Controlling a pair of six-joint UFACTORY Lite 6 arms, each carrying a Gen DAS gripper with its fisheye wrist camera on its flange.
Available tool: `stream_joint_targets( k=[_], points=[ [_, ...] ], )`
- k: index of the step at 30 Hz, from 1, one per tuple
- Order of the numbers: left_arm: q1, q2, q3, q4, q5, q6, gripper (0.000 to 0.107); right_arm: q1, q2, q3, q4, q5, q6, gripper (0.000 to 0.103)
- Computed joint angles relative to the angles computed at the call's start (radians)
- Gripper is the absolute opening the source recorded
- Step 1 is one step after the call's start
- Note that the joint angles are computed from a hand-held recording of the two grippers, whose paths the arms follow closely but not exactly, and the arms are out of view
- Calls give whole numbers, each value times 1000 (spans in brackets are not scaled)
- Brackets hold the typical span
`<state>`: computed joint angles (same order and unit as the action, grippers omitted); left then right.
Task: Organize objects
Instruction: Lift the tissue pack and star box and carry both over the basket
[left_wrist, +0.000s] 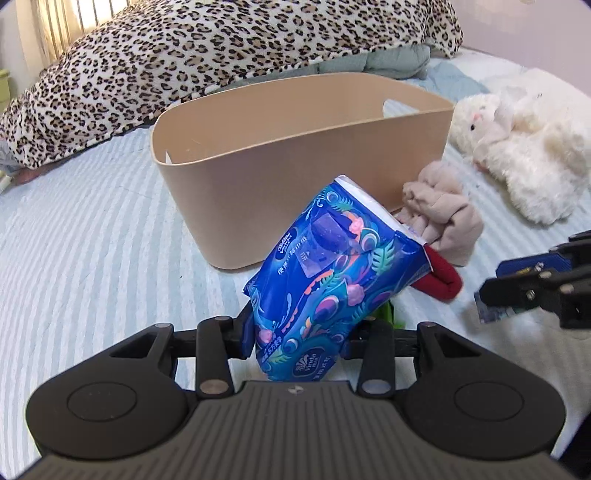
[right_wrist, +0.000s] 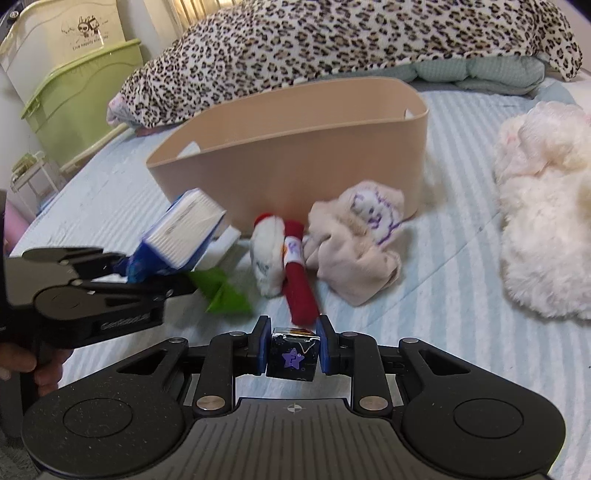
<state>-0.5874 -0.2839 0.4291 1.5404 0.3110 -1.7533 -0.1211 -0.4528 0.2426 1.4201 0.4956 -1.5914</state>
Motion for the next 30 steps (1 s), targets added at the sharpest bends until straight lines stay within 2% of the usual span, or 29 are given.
stream_joint_targets(
  k=[3,8,10,14,21,23,25,30],
  points=[
    [38,-52,-11,-191,-50,199,44,-34,-1,11,-16,23,0,24],
    [68,-73,-40,-402,-56,390,48,-36,9,10,-11,19,-5,24],
    [82,-89,-62,-470,-63,446,53,-34,10,6,-14,16,-7,24],
    [99,-106,-95,-487,-60,457,57,-36,3,-7,-29,14,6,24],
    [144,-171,-114,-669,-78,679,57,-33,4,-9,-25,10,4,24],
    [137,-158,-99,-668,-58,690,60,-34,2,-10,-31,10,10,24],
    [107,-144,-82,-599,-16,622,68,-37,-1,-9,-37,14,14,24],
    [40,-109,-47,-453,79,563,78,-47,0,-11,-44,18,12,24]
  ],
)
